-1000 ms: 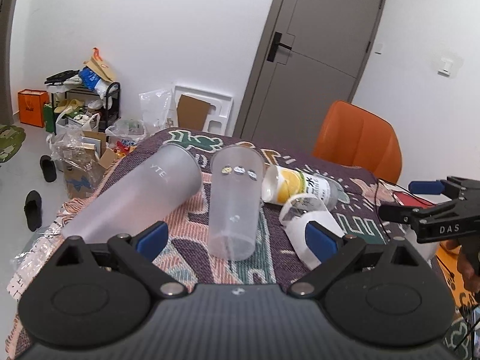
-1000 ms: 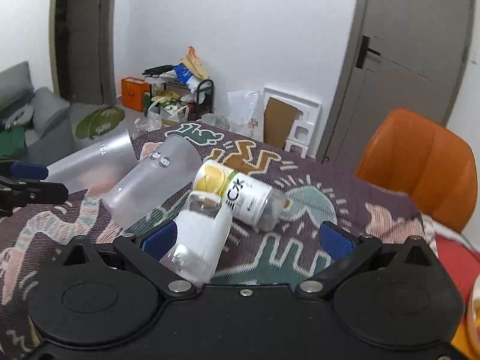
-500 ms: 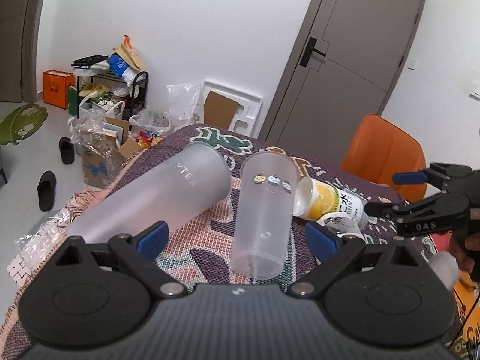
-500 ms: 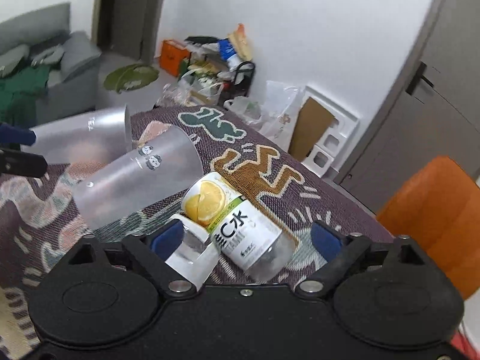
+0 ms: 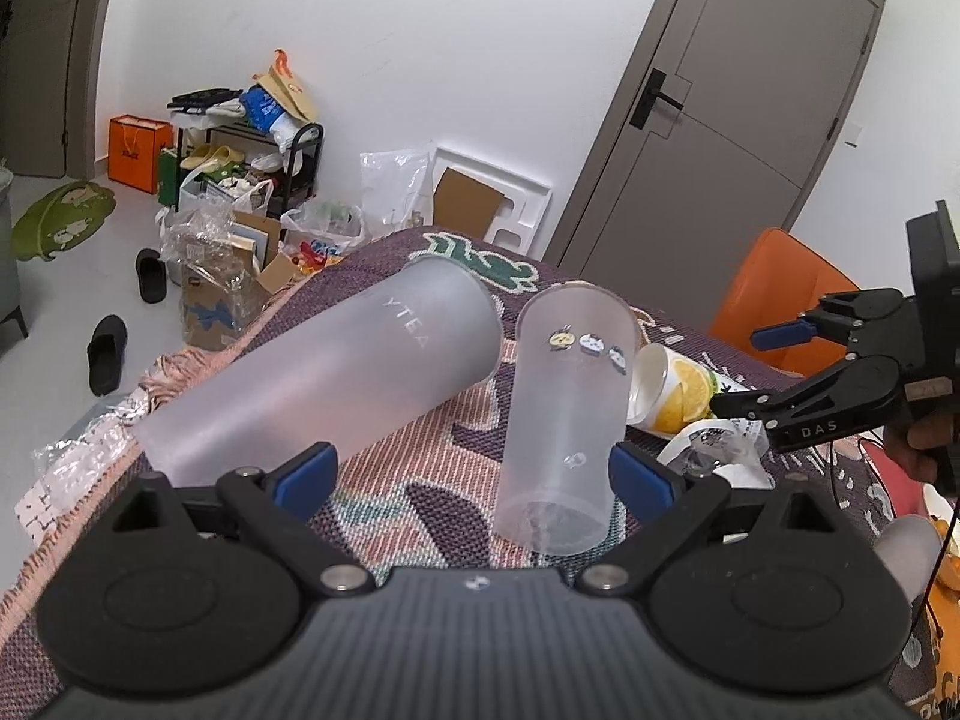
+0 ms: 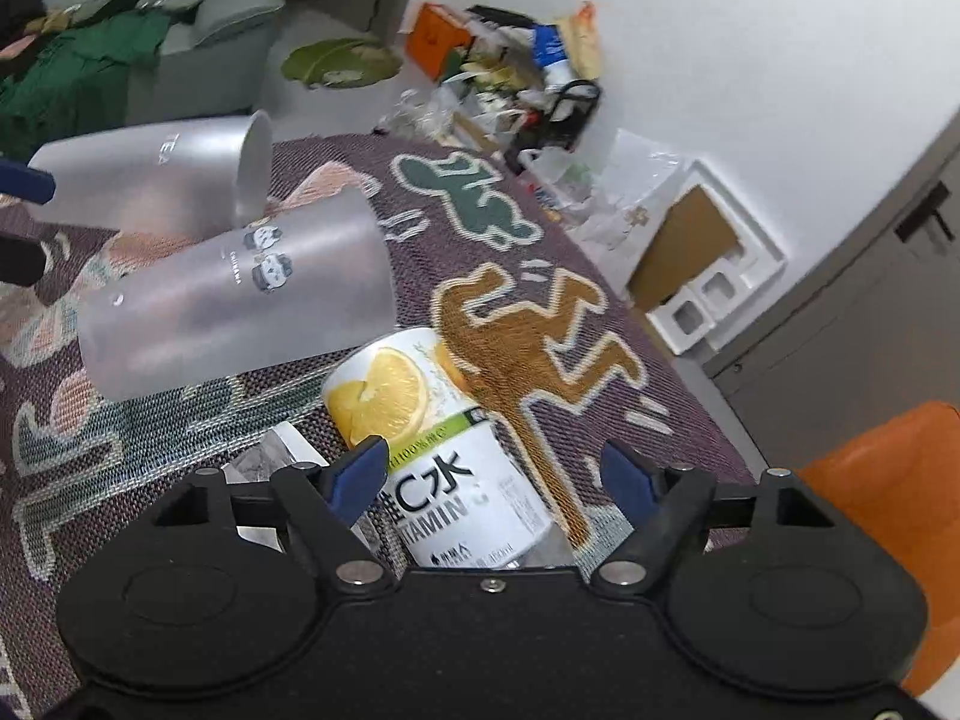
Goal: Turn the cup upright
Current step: 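Move the right gripper down to the lying lemon-label bottle, then close the right gripper around the lemon-label bottle's body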
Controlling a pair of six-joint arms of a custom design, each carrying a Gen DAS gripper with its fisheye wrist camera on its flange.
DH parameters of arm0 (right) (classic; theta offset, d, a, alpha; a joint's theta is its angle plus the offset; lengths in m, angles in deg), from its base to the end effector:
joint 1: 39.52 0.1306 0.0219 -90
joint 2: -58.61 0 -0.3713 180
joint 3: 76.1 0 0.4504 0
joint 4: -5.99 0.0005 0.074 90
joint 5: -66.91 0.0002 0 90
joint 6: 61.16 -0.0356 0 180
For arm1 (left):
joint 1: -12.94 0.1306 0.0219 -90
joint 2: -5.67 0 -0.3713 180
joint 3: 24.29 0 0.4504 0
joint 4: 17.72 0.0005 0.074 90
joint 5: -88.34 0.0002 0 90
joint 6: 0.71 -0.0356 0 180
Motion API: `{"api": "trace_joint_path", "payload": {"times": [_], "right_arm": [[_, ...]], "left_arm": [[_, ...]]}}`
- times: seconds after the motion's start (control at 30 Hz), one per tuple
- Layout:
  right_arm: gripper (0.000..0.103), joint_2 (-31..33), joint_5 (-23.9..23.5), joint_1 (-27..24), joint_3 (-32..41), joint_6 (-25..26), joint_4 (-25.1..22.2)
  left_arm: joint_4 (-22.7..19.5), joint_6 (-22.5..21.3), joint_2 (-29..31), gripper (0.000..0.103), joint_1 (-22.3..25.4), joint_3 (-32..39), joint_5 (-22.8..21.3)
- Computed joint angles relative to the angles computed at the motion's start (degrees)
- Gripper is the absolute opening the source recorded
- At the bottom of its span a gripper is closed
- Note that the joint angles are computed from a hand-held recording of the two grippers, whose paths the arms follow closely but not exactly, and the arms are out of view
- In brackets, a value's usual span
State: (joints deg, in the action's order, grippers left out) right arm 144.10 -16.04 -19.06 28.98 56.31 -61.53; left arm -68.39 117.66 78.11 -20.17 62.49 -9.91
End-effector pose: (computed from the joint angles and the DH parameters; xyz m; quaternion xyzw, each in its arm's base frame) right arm 0.4609 0.1668 0.5705 -0.3582 0.8603 -0.0792 0.3541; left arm 0.3662 -0.2333 0.5313 0.0044 0.8906 -0.1750 0.4198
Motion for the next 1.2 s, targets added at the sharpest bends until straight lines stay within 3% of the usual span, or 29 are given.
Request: {"api": "trace_joint_path", "payload": {"times": [0.2, 0.5, 0.63, 0.73, 1.2], "right_arm": [[0.077, 3.4, -1.0, 0.5, 2.9, 2.6, -2.4], [0.077, 8.7, -3.0, -0.3, 7.8, 2.6, -6.4], [0.063, 11.0, -3.8, -1.0, 10.6, 1.1, -9.2], [0.062, 11.9, -3.9, -1.1, 11.6, 1.0, -10.4], [0.058, 8.9, -0.1, -0.3, 10.6, 3.1, -9.4]], "left_arm": [[0.5, 0.4, -1.1, 0.096, 0.4, -1.4, 0.4], [1.0, 0.5, -1.8, 0.096, 1.1, -2.4, 1.3], [1.0, 0.7, -1.8, 0.096, 1.6, -2.4, 1.4], [1.2, 0.6, -1.9, 0.096, 1.9, -2.5, 1.4], [1.8, 0.6, -3.6, 0.096, 1.5, -3.3, 1.0]]}}
